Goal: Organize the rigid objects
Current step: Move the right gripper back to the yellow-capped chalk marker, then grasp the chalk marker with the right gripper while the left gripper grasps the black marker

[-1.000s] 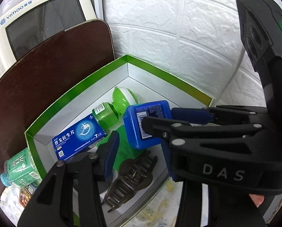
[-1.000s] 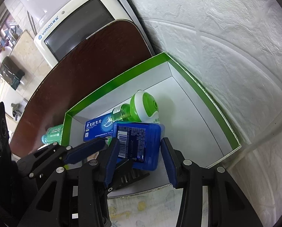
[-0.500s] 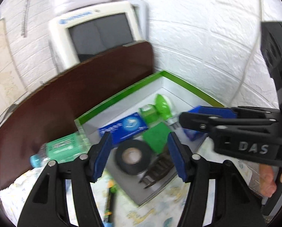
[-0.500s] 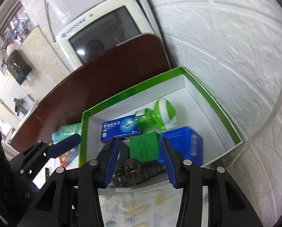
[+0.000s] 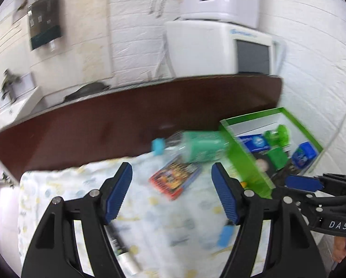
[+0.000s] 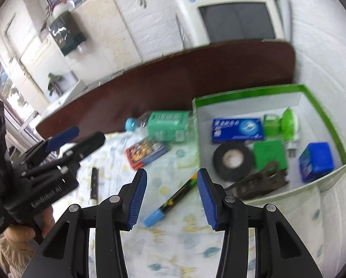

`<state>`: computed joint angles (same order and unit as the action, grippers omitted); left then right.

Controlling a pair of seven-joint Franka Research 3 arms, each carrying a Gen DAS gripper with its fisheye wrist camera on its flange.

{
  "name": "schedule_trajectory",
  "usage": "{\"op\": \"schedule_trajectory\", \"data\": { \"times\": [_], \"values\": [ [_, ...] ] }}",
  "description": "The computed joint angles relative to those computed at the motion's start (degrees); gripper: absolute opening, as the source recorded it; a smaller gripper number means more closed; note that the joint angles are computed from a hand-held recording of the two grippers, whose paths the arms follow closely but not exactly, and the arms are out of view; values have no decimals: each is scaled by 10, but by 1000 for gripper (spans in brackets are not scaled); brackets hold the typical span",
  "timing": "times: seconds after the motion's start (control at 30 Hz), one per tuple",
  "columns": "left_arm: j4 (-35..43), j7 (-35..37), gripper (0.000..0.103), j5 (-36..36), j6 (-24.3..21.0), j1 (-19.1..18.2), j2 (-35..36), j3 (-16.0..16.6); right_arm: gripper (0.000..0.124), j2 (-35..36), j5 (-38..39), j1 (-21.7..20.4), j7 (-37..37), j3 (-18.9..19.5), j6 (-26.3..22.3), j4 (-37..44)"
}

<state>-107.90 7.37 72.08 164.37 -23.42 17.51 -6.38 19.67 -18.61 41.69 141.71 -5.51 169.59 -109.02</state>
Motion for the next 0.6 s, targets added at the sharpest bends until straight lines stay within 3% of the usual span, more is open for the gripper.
{"op": "schedule_trajectory", "data": {
  "times": [0.23, 0.43, 0.6],
  "values": [
    [-71, -5, 70, -49, -25, 37, -8, 5, 47, 83, 15, 25, 63, 5, -127, 90],
    [-89, 35, 70, -123, -3, 54, 20, 5, 47, 145, -3, 39, 160, 0, -243, 178],
    [-98, 84, 66, -183, 26, 61, 35, 6, 50, 169, -11, 35, 198, 6, -259, 208]
  ]
}}
